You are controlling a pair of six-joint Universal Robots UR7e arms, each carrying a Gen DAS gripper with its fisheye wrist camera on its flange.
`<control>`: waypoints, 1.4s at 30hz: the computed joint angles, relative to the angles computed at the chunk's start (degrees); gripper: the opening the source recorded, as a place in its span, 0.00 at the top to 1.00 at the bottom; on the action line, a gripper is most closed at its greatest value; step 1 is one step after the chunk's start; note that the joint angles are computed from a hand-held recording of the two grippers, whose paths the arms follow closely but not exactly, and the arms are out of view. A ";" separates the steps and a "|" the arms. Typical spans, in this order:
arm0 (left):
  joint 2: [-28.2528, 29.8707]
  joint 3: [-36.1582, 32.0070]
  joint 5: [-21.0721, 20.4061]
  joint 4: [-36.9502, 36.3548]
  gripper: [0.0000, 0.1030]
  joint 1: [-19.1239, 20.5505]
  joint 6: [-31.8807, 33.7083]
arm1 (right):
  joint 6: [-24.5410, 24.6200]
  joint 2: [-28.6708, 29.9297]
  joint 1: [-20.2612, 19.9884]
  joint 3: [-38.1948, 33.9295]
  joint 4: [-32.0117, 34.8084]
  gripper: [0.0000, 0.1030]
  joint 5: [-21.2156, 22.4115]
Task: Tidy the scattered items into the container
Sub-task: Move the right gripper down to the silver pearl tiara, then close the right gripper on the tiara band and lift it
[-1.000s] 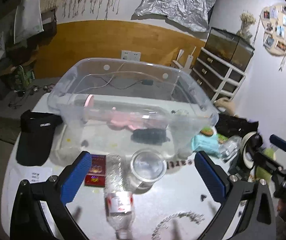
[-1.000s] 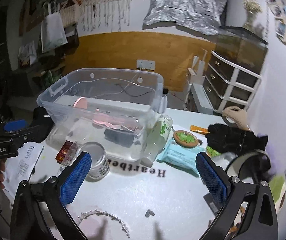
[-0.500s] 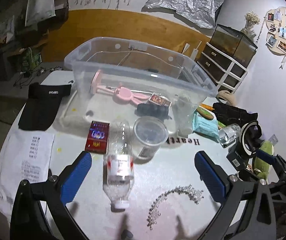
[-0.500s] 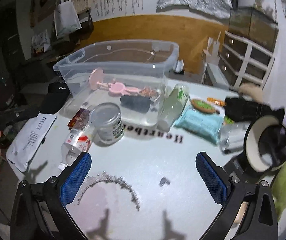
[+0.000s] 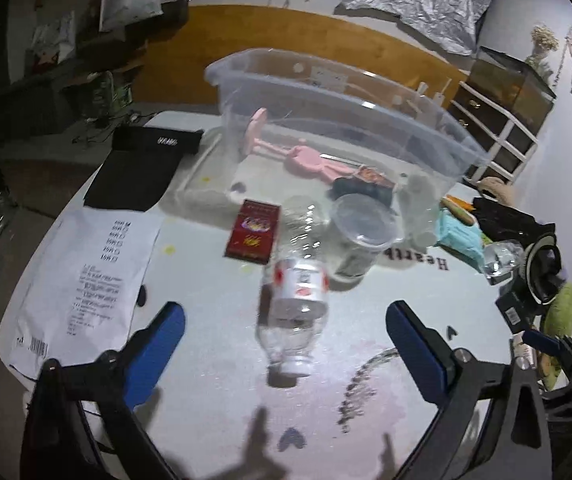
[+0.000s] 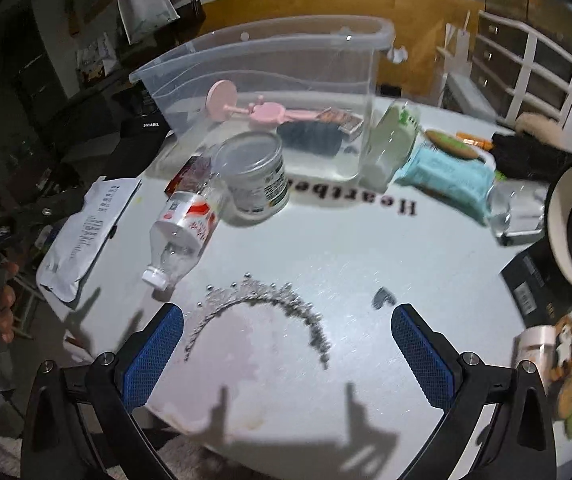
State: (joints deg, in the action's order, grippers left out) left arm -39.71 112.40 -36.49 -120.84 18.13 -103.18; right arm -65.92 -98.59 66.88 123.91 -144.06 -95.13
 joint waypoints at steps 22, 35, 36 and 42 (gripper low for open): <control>6.19 2.54 -12.83 -39.71 0.48 11.57 48.06 | 4.78 9.77 3.90 5.29 -21.00 0.20 -14.18; 5.40 3.74 -13.12 -42.98 0.48 11.54 55.20 | 4.59 16.37 0.99 2.28 -20.29 0.90 -19.94; 5.53 3.66 -13.11 -43.46 0.47 11.39 56.26 | 4.60 16.08 0.76 2.41 -20.49 0.90 -20.06; 8.18 1.33 -15.46 -48.39 0.48 10.32 67.57 | 7.21 14.32 -0.77 1.68 -19.22 0.90 -21.26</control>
